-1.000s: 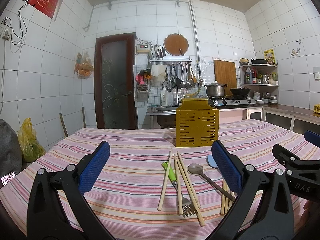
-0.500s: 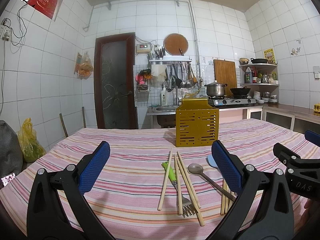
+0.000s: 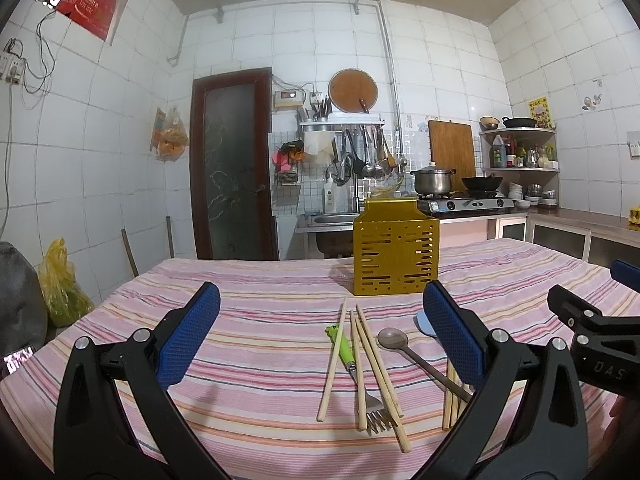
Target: Organize utensils
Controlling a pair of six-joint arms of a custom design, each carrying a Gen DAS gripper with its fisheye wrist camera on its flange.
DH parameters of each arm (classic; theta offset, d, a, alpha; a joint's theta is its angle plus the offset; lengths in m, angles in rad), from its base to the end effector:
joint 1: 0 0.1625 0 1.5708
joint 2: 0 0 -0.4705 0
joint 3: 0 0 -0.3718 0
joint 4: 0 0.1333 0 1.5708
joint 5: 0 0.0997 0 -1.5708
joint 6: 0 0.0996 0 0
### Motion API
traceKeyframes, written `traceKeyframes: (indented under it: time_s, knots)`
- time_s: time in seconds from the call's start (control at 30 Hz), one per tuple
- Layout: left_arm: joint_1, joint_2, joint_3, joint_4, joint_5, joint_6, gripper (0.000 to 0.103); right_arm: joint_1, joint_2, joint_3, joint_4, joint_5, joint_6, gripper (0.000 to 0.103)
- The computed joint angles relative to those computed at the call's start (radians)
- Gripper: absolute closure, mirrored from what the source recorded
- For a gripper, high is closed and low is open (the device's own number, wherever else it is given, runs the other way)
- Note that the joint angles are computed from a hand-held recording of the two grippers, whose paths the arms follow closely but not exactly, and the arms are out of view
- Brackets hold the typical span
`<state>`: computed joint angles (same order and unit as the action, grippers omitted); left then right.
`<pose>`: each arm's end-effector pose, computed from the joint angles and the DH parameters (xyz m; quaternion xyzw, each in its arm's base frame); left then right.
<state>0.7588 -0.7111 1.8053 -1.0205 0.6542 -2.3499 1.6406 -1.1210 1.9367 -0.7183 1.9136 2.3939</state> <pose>-0.2749 -0.5533 0.0353 0.2628 0.6733 -0.6136 0.3179 0.1375 -0.5348 0.2071 0.1849 -0.7153 0.5823 0.3393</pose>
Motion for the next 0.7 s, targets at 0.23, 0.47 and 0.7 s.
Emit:
traceKeyframes:
  time_s: [0.23,0.47,0.7]
  knots:
    - [0.006,-0.003,0.001,0.019,0.005,-0.011,0.005,-0.001,0.003,-0.008,0.001,0.002,0.006,0.004]
    - [0.03,0.0,-0.087,0.192,-0.012,0.004,0.005,0.028,0.049,-0.125,0.132,0.086,-0.004,0.004]
    - [0.081,0.01,-0.302,0.663,0.022,-0.256,0.005,0.049,0.117,-0.287,0.278,0.167,0.009,0.004]
